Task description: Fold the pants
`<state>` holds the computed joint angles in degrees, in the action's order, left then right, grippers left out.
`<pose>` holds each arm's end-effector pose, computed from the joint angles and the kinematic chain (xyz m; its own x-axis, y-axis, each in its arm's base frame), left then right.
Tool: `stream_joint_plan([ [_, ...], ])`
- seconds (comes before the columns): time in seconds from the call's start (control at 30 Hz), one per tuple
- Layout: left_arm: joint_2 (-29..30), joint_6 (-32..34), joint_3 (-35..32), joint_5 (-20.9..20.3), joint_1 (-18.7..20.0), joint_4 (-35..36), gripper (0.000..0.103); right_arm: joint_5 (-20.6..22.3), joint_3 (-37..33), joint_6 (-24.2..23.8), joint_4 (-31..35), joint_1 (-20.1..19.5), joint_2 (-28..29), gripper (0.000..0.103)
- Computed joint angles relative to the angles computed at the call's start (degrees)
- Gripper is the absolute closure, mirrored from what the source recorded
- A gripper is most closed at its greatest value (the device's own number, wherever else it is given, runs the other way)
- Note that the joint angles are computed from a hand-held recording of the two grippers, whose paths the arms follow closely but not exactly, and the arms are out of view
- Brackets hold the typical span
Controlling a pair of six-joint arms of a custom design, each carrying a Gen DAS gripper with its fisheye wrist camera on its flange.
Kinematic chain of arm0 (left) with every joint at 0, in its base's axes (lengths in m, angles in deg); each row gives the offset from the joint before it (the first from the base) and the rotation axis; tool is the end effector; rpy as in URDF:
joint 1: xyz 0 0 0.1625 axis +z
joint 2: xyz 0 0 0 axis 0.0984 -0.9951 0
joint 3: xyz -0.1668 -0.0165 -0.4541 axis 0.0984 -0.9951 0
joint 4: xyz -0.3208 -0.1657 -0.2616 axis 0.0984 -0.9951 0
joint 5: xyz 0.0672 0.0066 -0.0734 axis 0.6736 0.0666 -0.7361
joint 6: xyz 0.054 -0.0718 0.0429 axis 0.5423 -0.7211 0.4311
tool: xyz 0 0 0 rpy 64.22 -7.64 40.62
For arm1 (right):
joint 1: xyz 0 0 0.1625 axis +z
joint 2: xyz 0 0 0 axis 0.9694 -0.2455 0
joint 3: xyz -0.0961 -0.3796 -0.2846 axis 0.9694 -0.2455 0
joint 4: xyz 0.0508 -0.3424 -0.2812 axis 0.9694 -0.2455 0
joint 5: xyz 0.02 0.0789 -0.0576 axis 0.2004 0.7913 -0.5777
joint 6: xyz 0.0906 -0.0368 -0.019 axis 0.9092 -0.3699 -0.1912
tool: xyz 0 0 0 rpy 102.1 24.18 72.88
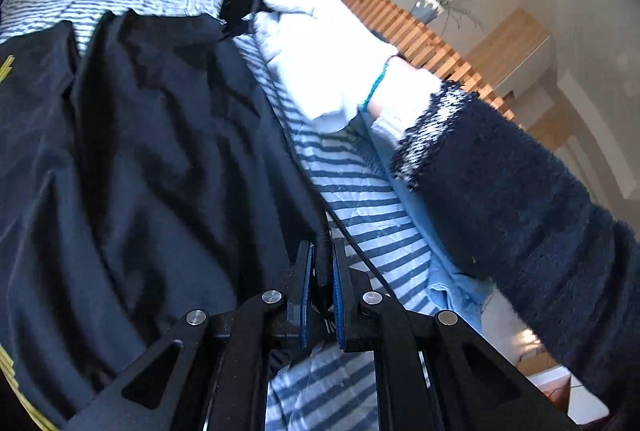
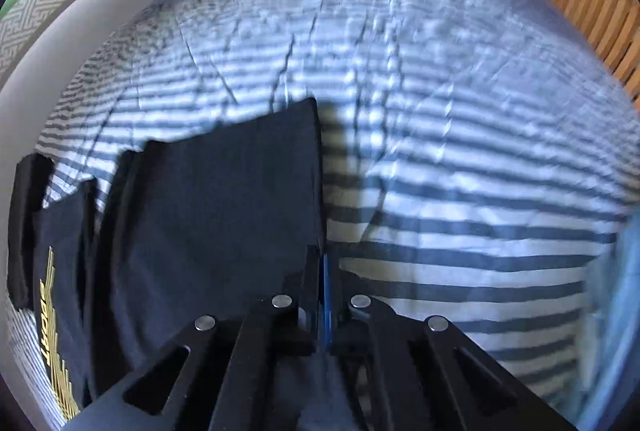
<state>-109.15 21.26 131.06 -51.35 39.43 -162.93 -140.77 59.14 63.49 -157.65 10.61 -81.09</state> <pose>-0.4016 -0.5894 0.0180 -0.7712 0.6359 0.0299 0.6262 0.7662 -0.1442 0.0182 -0.8732 0.3559 -0.7597 0.1681 0.6282 -0.1519 0.8934 -0.4227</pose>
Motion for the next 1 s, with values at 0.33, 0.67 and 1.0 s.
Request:
stream_joint_plan([
  [0.33, -11.06, -7.73, 12.90, 3.51, 4.83, -9.03, 0.094, -2.68, -3.10, -5.80, -5.78, 11.68, 4.25, 0.102],
  [0.67, -18.47, -11.20, 20.34, 7.29, 10.92, -11.31, 0.094, -6.19, -15.22, -8.30, 3.16, 17.85, 22.19, 0.102],
  [1.0, -19.23, -11.90, 22.14, 7.52, 13.18, -14.00, 0.094, -4.00, -18.96, -1.63, 13.06, 17.49, 25.99, 0.102],
])
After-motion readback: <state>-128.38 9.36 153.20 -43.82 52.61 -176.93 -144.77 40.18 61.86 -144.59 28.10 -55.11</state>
